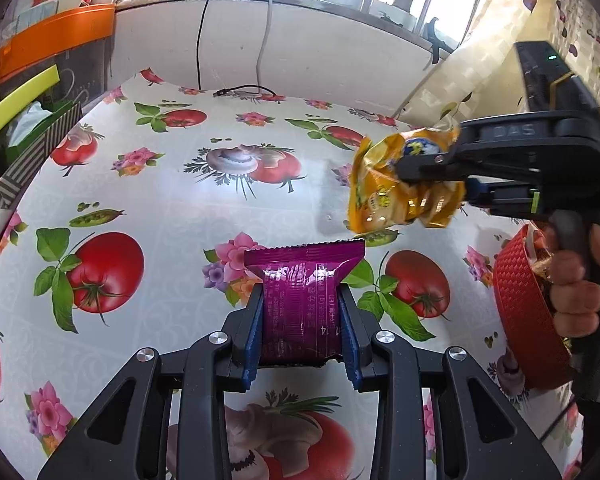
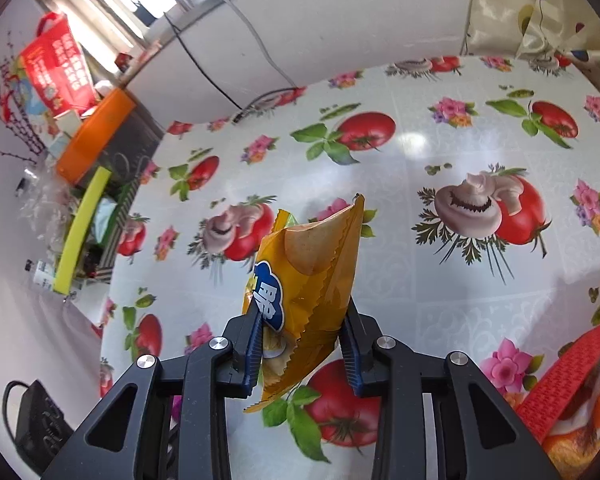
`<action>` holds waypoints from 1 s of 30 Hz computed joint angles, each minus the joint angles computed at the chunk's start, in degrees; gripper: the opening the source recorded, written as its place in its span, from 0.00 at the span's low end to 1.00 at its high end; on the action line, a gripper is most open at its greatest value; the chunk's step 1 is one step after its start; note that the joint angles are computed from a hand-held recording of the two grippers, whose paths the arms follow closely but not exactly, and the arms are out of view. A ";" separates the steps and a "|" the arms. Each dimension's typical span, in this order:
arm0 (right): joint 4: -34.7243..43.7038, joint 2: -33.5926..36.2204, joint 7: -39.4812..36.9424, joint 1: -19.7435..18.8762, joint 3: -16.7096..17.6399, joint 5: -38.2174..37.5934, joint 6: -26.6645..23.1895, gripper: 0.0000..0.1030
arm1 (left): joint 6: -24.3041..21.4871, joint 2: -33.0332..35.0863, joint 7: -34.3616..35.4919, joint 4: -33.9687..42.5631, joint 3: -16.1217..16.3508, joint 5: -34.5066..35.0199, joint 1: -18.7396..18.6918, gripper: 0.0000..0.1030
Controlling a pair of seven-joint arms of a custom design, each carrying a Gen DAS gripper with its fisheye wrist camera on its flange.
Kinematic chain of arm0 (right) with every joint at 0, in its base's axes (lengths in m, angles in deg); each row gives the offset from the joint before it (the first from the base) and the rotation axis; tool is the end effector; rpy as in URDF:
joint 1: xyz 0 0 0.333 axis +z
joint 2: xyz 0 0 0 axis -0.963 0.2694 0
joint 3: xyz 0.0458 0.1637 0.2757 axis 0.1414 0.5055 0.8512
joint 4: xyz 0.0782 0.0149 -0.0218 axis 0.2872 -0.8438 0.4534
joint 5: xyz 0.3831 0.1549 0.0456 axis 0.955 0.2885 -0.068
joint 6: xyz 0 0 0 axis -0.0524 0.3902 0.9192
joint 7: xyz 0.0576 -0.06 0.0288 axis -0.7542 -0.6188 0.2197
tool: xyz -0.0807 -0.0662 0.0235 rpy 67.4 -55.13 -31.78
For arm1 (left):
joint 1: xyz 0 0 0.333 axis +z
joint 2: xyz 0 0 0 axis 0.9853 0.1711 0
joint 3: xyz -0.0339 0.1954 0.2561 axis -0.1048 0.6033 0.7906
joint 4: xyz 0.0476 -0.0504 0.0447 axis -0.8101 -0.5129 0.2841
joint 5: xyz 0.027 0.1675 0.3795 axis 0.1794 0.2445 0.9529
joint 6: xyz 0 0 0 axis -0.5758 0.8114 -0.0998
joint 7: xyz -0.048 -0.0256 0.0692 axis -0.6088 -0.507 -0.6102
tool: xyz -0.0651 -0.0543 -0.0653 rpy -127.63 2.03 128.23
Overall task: Organize snacks
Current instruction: 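Lift and carry the purple packet and yellow chip bag over the red basket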
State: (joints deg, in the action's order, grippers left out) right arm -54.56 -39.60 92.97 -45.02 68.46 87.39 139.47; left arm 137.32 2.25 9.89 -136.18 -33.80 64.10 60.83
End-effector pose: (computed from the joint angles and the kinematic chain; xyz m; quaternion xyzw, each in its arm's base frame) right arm 0.4388 0.3447 0.4805 -0.6443 0.6856 -0.0354 0.3370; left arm 0.3582 -0.1350 0.4333 -0.6088 0.6975 -0.3456 0.1531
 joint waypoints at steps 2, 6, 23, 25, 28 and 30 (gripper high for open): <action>-1.17 -1.45 0.15 0.21 0.26 -0.30 0.35 0.29 | -0.48 -0.65 -1.06 -0.09 -1.50 0.64 1.22 0.34; -5.07 -5.70 0.08 1.54 0.14 0.18 1.79 0.29 | -1.78 -2.51 -2.87 -0.54 -3.22 1.95 2.35 0.34; -18.81 -26.15 10.32 1.47 4.30 -8.27 0.71 0.29 | -7.95 -14.00 -8.26 -2.28 -6.48 5.85 -0.75 0.34; -19.76 -28.61 12.19 0.51 5.57 -10.36 -0.75 0.29 | -8.31 -14.52 -8.57 -2.07 -6.77 6.10 -1.47 0.34; -21.05 -31.62 14.31 0.04 6.48 -12.72 -2.35 0.29 | -8.63 -14.83 -8.89 -1.67 -7.24 6.48 -2.51 0.34; -21.88 -33.30 15.43 -0.07 6.66 -13.88 -3.23 0.29 | -8.68 -14.64 -8.86 -1.32 -7.20 6.50 -3.46 0.34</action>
